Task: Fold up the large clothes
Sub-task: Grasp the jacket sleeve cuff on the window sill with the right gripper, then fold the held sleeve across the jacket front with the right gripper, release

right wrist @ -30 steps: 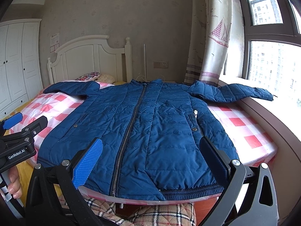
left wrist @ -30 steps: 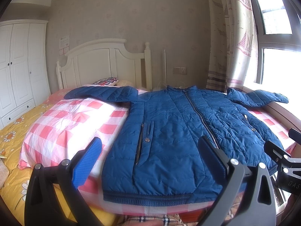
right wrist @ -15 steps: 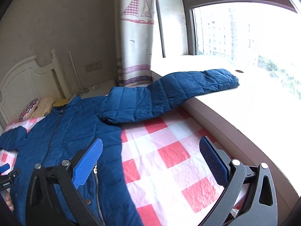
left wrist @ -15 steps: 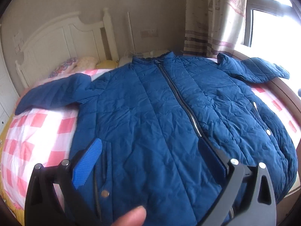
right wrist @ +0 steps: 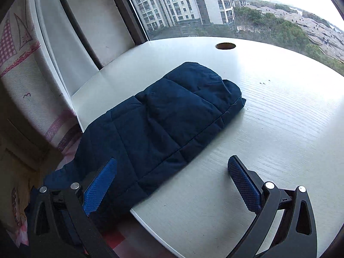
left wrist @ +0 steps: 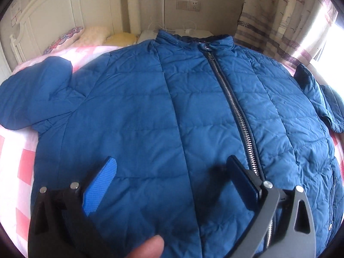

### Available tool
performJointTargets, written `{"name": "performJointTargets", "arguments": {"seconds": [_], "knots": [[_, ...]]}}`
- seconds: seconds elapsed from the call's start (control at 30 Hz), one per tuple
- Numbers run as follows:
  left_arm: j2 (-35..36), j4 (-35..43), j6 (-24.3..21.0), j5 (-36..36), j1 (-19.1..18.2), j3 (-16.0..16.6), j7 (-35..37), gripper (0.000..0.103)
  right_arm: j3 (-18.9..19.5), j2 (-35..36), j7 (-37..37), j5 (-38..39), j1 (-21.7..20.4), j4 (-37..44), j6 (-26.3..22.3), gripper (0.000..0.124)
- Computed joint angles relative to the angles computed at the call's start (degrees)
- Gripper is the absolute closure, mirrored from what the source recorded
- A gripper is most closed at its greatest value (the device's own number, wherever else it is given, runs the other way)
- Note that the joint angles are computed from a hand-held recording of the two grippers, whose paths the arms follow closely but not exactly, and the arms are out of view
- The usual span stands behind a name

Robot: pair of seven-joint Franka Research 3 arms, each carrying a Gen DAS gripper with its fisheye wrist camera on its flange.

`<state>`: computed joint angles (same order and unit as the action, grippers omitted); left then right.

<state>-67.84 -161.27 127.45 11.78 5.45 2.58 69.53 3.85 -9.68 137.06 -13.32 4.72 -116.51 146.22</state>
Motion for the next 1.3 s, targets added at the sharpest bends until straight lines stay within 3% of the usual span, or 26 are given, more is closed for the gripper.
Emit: {"name": "performJointTargets", "arguments": {"seconds": [0.13,0.2,0.23,0.27,0.33,0.47,0.63,0.77,0.83,0.9,0.97,1.07,1.17,1.3], "knots": [[0.16,-1.30,2.07,0.94,0.46,-0.50,0.55,0.002,0.28,3.54,3.78,-5.46,-0.49,4.08,-2.45,0.033],[0.13,-1.42,1.67,1.58,0.52,-1.78,0.16,0.001,0.41,4.92,5.00,-9.56,0.14,6.01,-4.83,0.046],[0.24,-1.30,1.45,1.66,0.42,-1.87,0.02,0.001,0.39,5.30,6.02,-11.93,0.53,6.63,-6.01,0.062],[0.18,-1.36,1.55,1.64,0.30,-1.67,-0.08,0.001,0.10,4.61,6.80,-12.78,0.96,5.56,-4.83,0.079],[0.05,-1.51,1.71,1.63,0.08,-1.14,0.13,0.001,-0.26,2.28,11.33,-15.46,0.66,1.64,2.26,0.096],[0.33,-1.45,2.11,1.58,-0.15,-0.46,1.15,0.001,4.30,-1.57,21.80,-32.80,-1.15,-0.98,9.94,0.102],[0.20,-1.57,2.33,1.29,-0.03,-0.51,1.41,0.001,11.90,-5.14,22.43,-46.15,0.82,0.14,15.34,0.102],[-0.12,-1.79,2.66,0.94,-0.06,-0.19,1.67,0.001,15.90,-4.75,11.94,-44.78,7.33,0.46,16.25,0.102],[-0.53,-2.00,3.04,0.48,-0.18,0.45,2.01,0.002,16.59,-2.67,4.44,-40.08,11.81,0.37,15.69,0.102],[-1.20,-2.39,3.57,-0.23,-0.22,1.26,2.40,0.002,15.34,-0.34,-8.23,-29.71,17.70,-0.08,13.96,0.100],[-1.79,-2.74,4.09,-1.00,-0.17,1.97,2.81,0.002,13.04,0.72,-21.45,-17.88,23.06,-1.69,13.78,0.079],[-2.21,-2.99,4.65,-2.01,-0.01,2.55,3.43,0.002,14.30,-3.23,-18.98,-18.65,21.69,-7.18,17.29,0.038],[-2.51,-3.13,5.09,-2.96,0.12,2.84,3.81,0.002,11.78,-9.95,-20.02,-10.91,22.05,-14.39,21.15,0.038],[-2.13,-2.97,5.47,-3.70,0.40,2.67,4.01,0.002,17.45,-15.97,-8.55,-7.96,11.98,-19.87,20.33,0.038]]}}
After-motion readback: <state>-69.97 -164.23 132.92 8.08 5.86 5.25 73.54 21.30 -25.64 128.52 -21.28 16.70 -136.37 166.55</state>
